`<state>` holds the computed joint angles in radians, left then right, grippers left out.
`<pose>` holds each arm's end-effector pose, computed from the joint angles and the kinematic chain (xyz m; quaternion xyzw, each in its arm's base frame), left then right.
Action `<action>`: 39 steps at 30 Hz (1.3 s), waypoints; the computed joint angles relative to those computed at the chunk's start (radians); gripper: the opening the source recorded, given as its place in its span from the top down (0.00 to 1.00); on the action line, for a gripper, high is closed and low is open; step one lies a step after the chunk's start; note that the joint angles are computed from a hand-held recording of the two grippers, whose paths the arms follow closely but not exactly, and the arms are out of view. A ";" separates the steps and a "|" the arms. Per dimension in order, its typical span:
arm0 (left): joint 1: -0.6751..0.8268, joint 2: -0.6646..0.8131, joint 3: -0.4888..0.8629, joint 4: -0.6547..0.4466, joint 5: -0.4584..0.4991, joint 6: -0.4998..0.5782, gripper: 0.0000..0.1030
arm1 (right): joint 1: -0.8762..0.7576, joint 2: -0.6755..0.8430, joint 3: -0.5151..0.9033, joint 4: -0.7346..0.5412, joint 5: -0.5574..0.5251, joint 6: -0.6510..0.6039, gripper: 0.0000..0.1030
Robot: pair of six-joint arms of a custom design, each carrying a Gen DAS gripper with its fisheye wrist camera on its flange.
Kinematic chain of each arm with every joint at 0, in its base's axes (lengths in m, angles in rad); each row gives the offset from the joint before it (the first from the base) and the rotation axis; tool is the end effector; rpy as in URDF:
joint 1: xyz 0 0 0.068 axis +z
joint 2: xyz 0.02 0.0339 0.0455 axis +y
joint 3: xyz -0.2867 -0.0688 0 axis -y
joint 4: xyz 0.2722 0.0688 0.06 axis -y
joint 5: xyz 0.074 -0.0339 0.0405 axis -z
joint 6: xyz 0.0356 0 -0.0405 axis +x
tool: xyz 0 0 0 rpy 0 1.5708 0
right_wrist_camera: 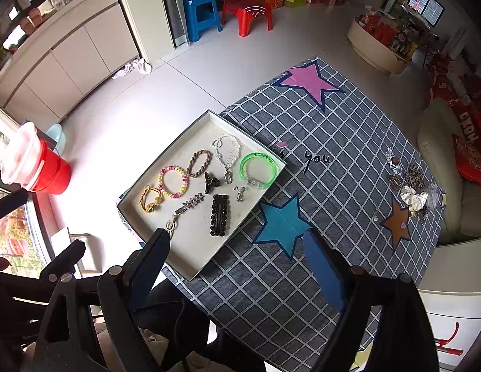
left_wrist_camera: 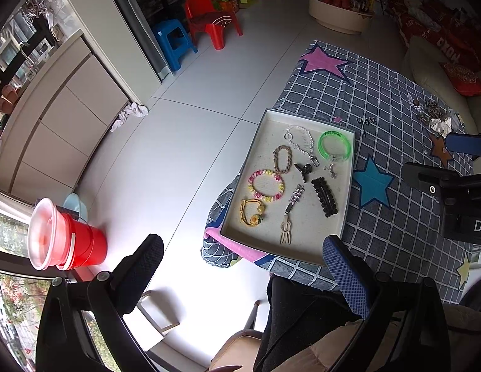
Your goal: Organize jewelry
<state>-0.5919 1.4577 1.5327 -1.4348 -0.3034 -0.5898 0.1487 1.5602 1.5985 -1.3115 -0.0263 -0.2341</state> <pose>0.2360 -0.1458 0.3730 -0.0149 0.9830 0.0668 0.1702 0.3151 0.0482 0.3658 -0.1900 0.9704 0.0067 0.1487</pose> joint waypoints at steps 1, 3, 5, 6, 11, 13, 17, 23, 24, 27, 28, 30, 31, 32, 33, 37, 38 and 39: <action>0.000 0.000 0.001 -0.001 0.000 0.000 0.00 | 0.000 0.000 0.000 0.000 0.000 0.000 0.14; 0.000 0.001 0.002 -0.001 0.000 0.000 0.00 | 0.000 0.000 0.001 -0.001 -0.001 0.001 0.14; -0.001 -0.002 -0.002 0.000 -0.002 -0.002 0.00 | 0.000 0.000 0.002 -0.002 0.000 0.001 0.14; -0.002 -0.005 -0.006 0.002 -0.003 -0.004 0.00 | 0.000 0.001 0.002 -0.002 0.000 0.001 0.14; -0.003 -0.006 -0.010 0.002 -0.003 -0.005 0.00 | 0.002 0.001 0.001 -0.001 0.000 0.004 0.13; -0.004 -0.006 -0.010 0.003 -0.003 -0.006 0.00 | 0.002 0.001 0.002 -0.002 0.001 0.004 0.14; -0.004 -0.007 -0.010 0.003 -0.002 -0.004 0.00 | 0.004 0.002 0.002 -0.001 0.002 0.009 0.14; -0.007 -0.012 -0.017 0.002 -0.003 -0.006 0.00 | 0.005 0.002 0.003 -0.002 0.004 0.010 0.14; -0.009 -0.009 -0.013 0.001 -0.004 -0.009 0.00 | 0.005 0.002 0.004 -0.003 0.003 0.010 0.14; -0.009 -0.007 -0.011 0.000 -0.004 -0.009 0.00 | 0.006 0.003 0.004 -0.002 0.004 0.009 0.13; -0.009 -0.009 -0.013 0.001 -0.003 -0.009 0.00 | 0.006 0.002 0.004 -0.003 0.004 0.013 0.14; -0.008 -0.007 -0.011 0.000 -0.004 -0.008 0.00 | 0.007 0.003 0.005 -0.004 0.004 0.014 0.14; -0.007 -0.007 -0.011 0.001 -0.003 -0.008 0.00 | 0.007 0.003 0.005 -0.004 0.004 0.014 0.14; -0.007 -0.006 -0.010 0.001 -0.002 -0.007 0.00 | 0.007 0.003 0.005 -0.003 0.004 0.013 0.14; -0.006 -0.004 -0.007 0.000 -0.002 -0.005 0.00 | 0.007 0.004 0.005 -0.002 0.004 0.013 0.14; -0.007 -0.007 -0.010 -0.002 -0.002 -0.006 0.00 | 0.008 0.004 0.006 -0.003 0.006 0.014 0.14; -0.007 -0.008 -0.010 -0.002 -0.002 -0.006 0.00 | 0.008 0.004 0.006 -0.004 0.005 0.016 0.14; -0.009 -0.007 -0.011 0.000 -0.002 -0.007 0.00 | 0.008 0.004 0.006 -0.004 0.005 0.015 0.14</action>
<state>-0.6010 1.4510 1.5212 -1.4351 -0.3057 -0.5969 0.1572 1.5647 1.6047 -1.3150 -0.0209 -0.2188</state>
